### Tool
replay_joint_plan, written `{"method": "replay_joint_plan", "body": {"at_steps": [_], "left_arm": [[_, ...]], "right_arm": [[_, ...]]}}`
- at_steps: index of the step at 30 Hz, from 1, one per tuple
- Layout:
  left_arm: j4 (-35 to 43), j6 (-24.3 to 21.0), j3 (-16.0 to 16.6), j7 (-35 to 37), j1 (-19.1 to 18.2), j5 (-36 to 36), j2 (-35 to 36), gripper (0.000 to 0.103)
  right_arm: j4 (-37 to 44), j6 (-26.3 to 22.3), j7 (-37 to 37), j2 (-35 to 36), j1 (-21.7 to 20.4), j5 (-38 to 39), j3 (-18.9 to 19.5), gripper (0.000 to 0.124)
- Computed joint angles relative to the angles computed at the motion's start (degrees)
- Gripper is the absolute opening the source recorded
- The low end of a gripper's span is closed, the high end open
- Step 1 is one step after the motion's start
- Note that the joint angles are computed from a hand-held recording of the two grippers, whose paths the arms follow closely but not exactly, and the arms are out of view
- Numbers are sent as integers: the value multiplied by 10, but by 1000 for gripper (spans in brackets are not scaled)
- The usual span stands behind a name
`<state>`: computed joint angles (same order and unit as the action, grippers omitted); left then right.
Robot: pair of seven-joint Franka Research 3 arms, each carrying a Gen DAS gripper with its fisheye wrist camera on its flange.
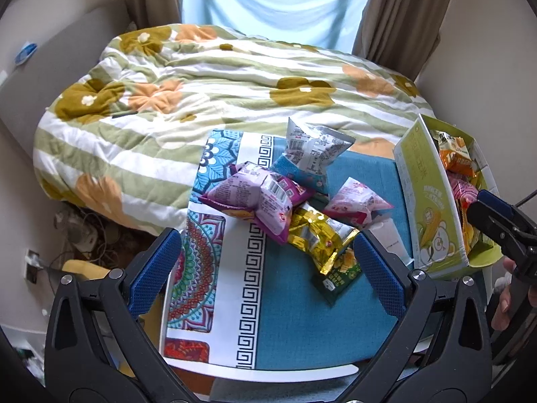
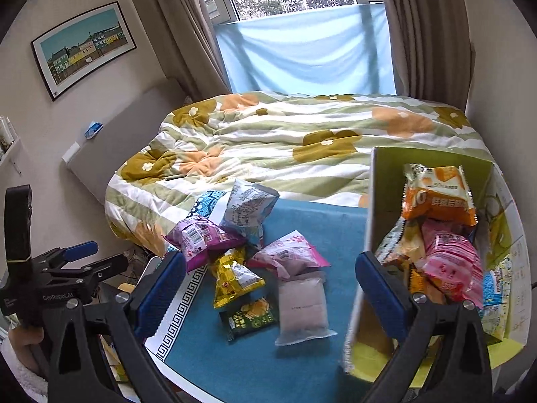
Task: Organize snacks
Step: 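Move both tools back over the remaining snack bags, then grasp the purple bag with the left tool while the right tool grasps the gold-yellow bag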
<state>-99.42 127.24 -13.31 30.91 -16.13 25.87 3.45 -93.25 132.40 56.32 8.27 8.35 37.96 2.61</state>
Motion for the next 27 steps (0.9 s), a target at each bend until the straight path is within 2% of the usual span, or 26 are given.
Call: {"method": "replay_joint_plan", "body": {"at_steps": [5, 12, 15, 19, 23, 27], "left_arm": [[-28, 56, 16, 90, 31, -64, -7, 102], [12, 85, 21, 275, 72, -188, 57, 102], [49, 75, 16, 334, 85, -234, 104, 102], [91, 65, 10, 372, 92, -261, 155, 102], [134, 38, 7, 391, 91, -270, 200, 102], [163, 14, 12, 383, 83, -259, 228, 102]], "right_arm": [[-5, 25, 58, 16, 27, -31, 11, 101], [-19, 66, 112, 33, 53, -69, 20, 101], [-30, 88, 119, 38, 60, -84, 22, 101], [-30, 104, 116, 54, 68, -108, 25, 101], [-15, 102, 108, 78, 75, -140, 27, 101], [5, 83, 87, 104, 70, -131, 35, 101]]}}
